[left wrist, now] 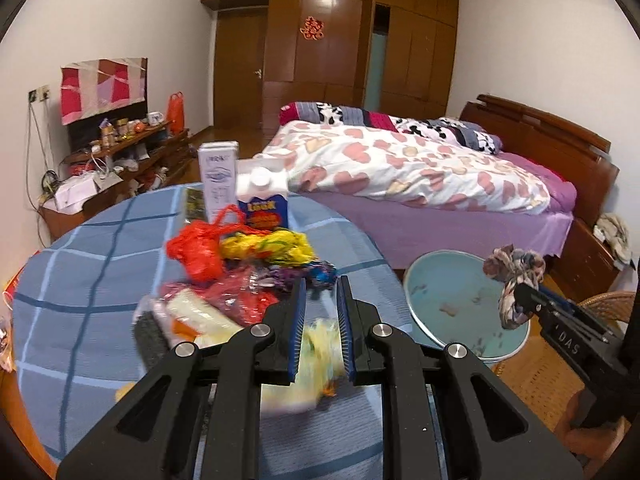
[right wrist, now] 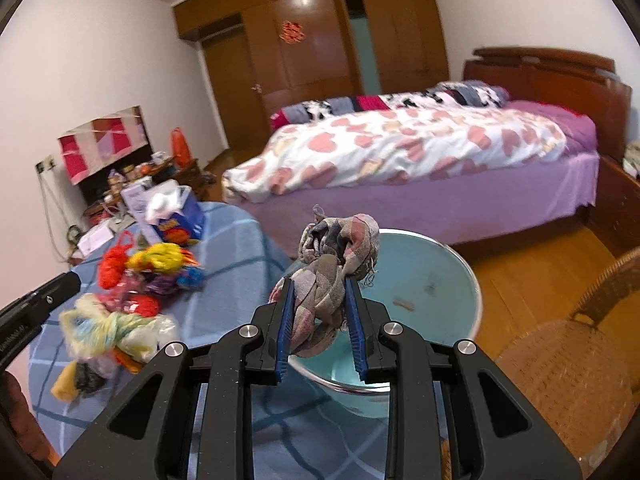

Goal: Collect trash

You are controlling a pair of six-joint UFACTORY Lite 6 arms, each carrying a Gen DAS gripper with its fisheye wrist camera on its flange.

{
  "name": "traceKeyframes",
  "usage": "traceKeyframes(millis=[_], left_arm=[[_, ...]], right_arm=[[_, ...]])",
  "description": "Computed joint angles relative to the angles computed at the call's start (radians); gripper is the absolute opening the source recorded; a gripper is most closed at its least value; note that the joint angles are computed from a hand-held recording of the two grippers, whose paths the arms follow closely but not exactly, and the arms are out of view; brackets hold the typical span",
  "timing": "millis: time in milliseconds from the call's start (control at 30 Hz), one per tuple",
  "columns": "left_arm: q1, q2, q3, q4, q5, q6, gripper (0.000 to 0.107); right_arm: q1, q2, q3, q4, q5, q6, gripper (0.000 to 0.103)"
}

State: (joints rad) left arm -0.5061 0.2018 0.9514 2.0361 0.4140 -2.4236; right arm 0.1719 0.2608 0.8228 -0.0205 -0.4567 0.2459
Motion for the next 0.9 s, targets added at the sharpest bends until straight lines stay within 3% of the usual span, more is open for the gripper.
traceKeyframes(millis=[100,233,300,467,600,667,800,900], left_arm=[[0.022,0.008,0.002,-0.002,-0.007,0.007,0.016],[0.066,-0.03,-0.053,-0.012,-0.021,0.011,0.016],[0.1,-0.065,-0.105,0.014,-0.041,-0.02,0.022],[0.113,-0.135,-0.213,0.048,-0.063,-0.049,0.05],[0.087,-0.089,-0.236,0.253,-0.097,-0.25,0.053],[0.048,-0.04,-0.22,0.311,-0.098,-0.291,0.063],[-0.044,0.075,-0.152,0.11,-0.005,-0.07,0.068],[-0.052,0.136,-0.109,0.041,0.035,0.005,0.064]], right_arm=[[-0.029,0.021,0.011,-0.064,0.007,0.066,0.026],[-0.026,0.018,0.005,-0.027,-0.007,0.01,0.026],[-0.021,0.017,0.004,0.006,-0.006,-0.023,0.026],[-0.04,0.025,-0.004,-0.008,-0.001,0.001,0.026],[-0.059,-0.004,-0.042,-0.018,-0.005,-0.001,0.026],[-0.065,-0.017,-0.059,-0.005,-0.006,-0.014,0.026],[-0.084,-0.03,-0.067,-0.011,0.002,-0.003,0.026],[-0.091,-0.034,-0.07,-0.01,0.003,-0.005,0.026]])
